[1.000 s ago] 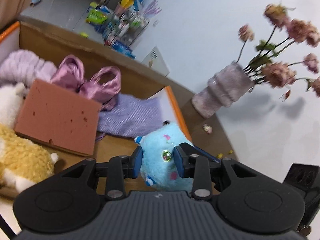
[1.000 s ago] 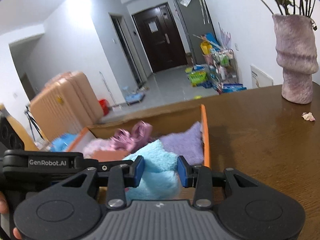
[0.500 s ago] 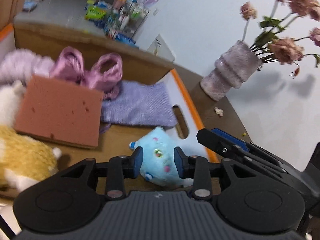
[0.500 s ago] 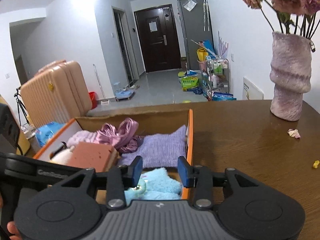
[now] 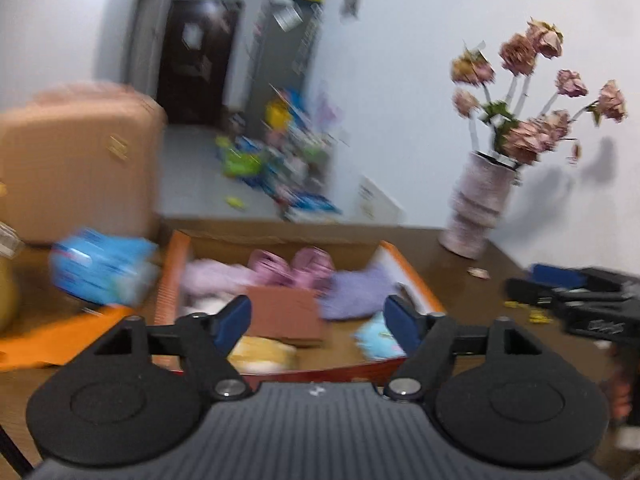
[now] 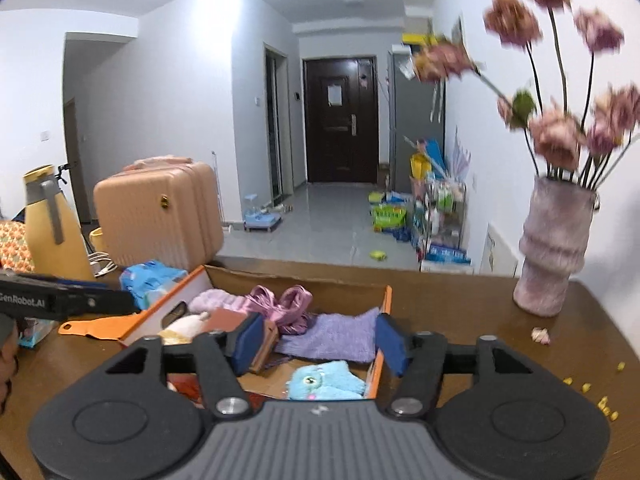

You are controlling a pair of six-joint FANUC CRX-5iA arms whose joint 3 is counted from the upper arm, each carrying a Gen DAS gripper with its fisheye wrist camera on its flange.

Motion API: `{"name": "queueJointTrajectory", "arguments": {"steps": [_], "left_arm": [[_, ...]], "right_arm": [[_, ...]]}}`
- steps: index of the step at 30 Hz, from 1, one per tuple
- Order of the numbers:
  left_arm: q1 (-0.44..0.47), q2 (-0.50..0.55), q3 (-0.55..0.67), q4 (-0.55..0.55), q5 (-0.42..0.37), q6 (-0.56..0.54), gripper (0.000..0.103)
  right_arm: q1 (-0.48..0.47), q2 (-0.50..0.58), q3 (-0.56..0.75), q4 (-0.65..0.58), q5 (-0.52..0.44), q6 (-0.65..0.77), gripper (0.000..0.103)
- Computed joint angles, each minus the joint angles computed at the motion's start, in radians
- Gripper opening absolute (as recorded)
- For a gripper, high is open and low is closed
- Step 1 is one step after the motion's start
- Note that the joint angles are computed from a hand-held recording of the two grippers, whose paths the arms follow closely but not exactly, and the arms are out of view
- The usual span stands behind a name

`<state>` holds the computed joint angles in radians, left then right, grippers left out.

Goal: Organize soft objects
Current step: 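Open both tools to release the blue plush and withdraw, then move both tools back toward the blue tissue pack on the table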

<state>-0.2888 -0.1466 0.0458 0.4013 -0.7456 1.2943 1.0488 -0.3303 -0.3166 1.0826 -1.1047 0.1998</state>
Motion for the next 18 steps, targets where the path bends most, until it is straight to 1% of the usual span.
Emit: {"name": "queueJointTrajectory", "arguments": {"steps": [1,2,3,4,6,8,10,14,18], "left_arm": [[-0.001,-0.03,-0.016,-0.048,0.026,0.036,0.096],[0.003,-0.064,-0.041,-0.078,0.056,0.073,0.1],[0.008,-0.093,-0.069,-0.085,0.084,0.087,0.1],[0.017,-0.117,-0.092,-0.079,0.097,0.078,0.101],[0.027,-0.162,-0.132,-0.089,0.126,0.071,0.103],[0.029,-0.196,-0.155,-0.126,0.144,0.096,0.103],[0.031,-0.219,-0.173,-0.137,0.155,0.106,0.103],[0.046,-0.265,-0.226,-0.088,0.183,0.053,0.103],[0.063,-0.307,-0.27,-0.029,0.195,-0.004,0.103]], "right_arm": [[0.022,-0.003,-0.013,0.042,-0.014,-0.023,0.077],[0.041,-0.005,-0.026,0.083,-0.026,-0.045,0.089],[0.056,-0.008,-0.045,0.127,-0.033,-0.072,0.094],[0.071,-0.011,-0.068,0.181,-0.043,-0.106,0.095],[0.1,-0.006,-0.09,0.235,-0.077,-0.147,0.097],[0.129,-0.003,-0.098,0.258,-0.102,-0.175,0.098],[0.15,0.003,-0.104,0.278,-0.12,-0.2,0.099],[0.197,0.023,-0.09,0.296,-0.175,-0.208,0.1],[0.241,0.029,-0.086,0.315,-0.221,-0.217,0.101]]}}
